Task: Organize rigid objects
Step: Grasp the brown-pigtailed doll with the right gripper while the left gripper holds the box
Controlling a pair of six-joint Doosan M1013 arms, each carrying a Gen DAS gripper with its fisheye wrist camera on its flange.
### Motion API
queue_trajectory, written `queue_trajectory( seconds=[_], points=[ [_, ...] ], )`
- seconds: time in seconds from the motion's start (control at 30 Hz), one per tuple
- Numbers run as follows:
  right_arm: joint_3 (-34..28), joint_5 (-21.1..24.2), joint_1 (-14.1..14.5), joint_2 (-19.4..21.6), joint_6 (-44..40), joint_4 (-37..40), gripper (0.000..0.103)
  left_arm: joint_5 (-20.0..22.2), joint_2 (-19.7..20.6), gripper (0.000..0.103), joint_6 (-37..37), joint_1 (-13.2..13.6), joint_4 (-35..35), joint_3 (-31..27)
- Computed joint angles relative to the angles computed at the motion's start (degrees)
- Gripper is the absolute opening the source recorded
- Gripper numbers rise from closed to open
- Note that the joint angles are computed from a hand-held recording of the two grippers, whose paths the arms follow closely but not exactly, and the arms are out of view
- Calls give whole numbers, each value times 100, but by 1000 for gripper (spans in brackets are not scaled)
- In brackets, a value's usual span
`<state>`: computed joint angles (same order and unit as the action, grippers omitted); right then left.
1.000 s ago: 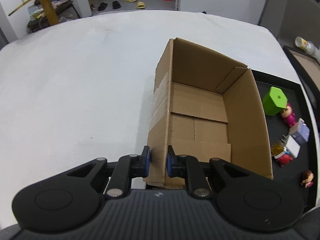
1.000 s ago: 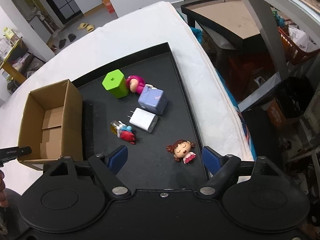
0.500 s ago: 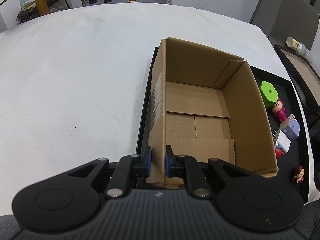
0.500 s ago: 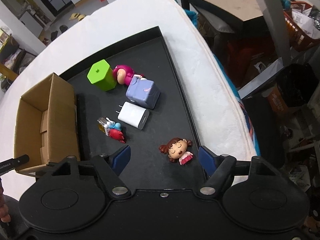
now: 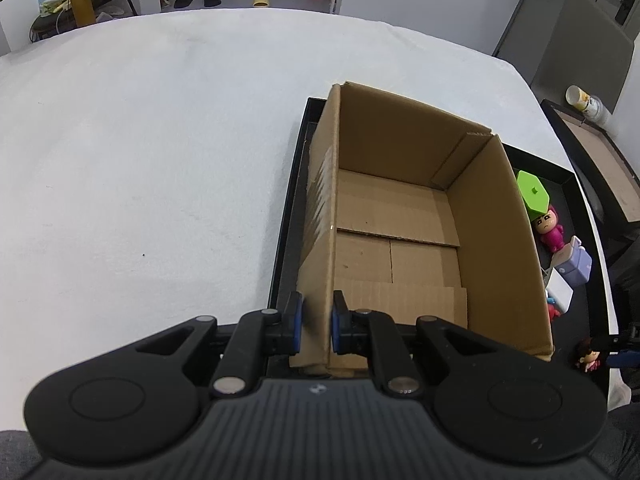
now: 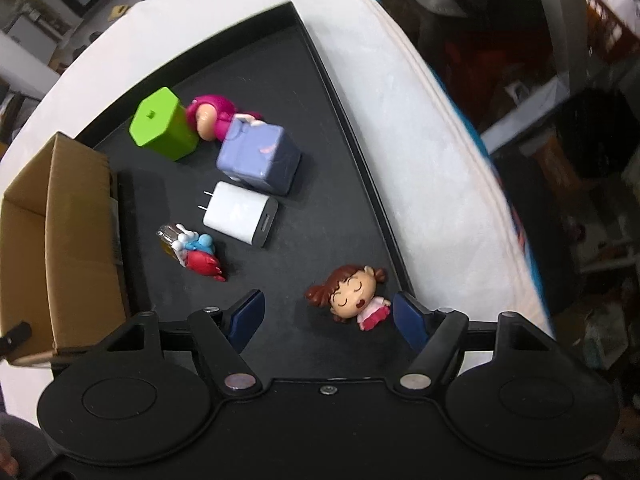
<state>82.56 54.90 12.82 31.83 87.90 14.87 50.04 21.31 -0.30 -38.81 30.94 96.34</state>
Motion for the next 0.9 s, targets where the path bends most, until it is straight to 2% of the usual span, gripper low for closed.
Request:
queue_trajectory(
  seconds=[0.2,0.37,0.47,0.9],
  points=[
    [-57,158,-24,93,661,4,70,-137,-55,13,-68,25,-20,91],
    [-42,55,-2,154,1094,-112,69,-180,-73,13,11,38,-16,97],
    [-43,63,19,203,1260,-186,51,-193,-74,13,-8,34,31,104],
    [56,-183,216,-13,990,-189,51,-375,-184,14,-82,61,-23,246]
  ],
)
